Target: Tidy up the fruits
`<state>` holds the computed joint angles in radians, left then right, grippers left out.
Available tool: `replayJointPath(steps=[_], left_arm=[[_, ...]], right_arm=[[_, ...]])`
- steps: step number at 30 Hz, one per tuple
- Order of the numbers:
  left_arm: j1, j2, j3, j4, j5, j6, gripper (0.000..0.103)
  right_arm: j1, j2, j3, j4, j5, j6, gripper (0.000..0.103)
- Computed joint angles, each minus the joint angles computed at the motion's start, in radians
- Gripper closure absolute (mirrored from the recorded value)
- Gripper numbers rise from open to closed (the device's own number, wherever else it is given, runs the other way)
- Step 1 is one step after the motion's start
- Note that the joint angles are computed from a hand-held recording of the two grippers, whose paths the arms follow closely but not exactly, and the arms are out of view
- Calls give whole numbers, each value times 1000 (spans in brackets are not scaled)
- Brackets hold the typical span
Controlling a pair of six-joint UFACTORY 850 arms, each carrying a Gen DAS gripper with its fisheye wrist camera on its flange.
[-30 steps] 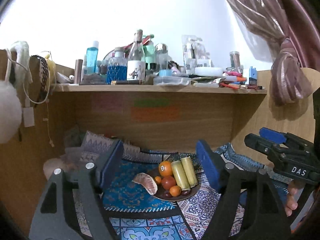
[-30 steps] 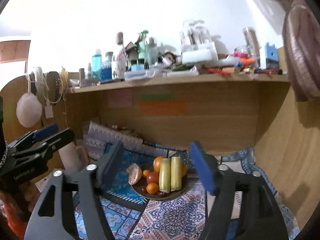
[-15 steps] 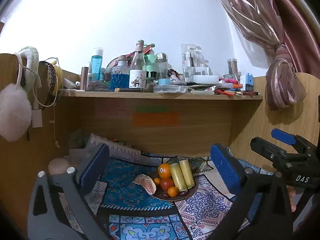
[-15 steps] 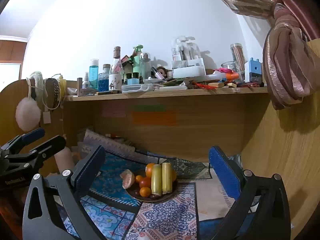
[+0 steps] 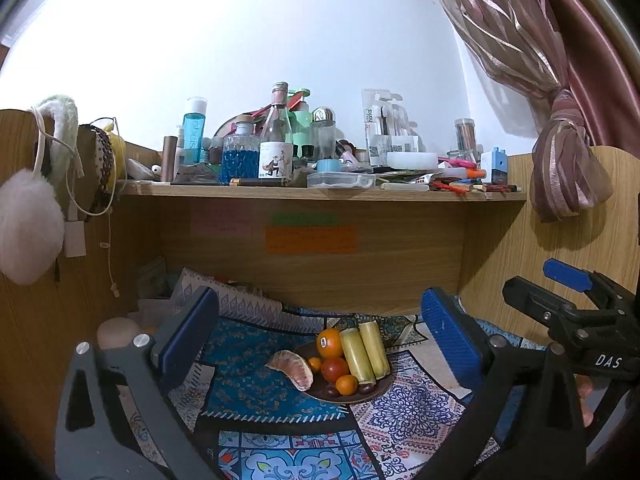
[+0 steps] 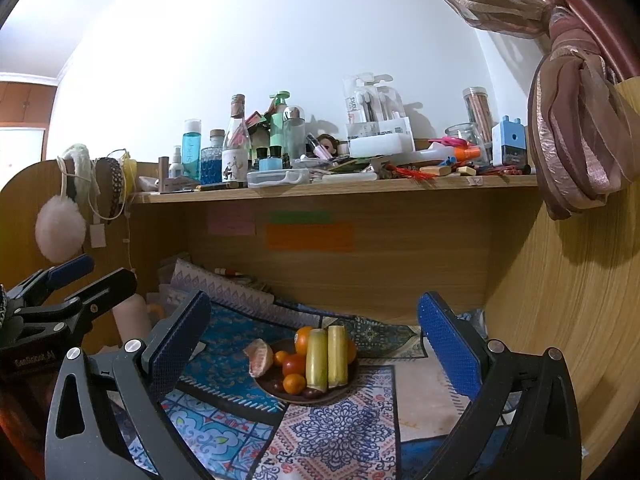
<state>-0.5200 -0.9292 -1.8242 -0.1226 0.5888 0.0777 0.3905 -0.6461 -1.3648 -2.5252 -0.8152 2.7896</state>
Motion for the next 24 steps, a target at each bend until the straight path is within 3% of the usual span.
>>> replayJointPath(steps=[24], left_arm=[[-1,7,5,-11,1,8,0]], right_arm=[[1,7,5,-26,3,3,0]])
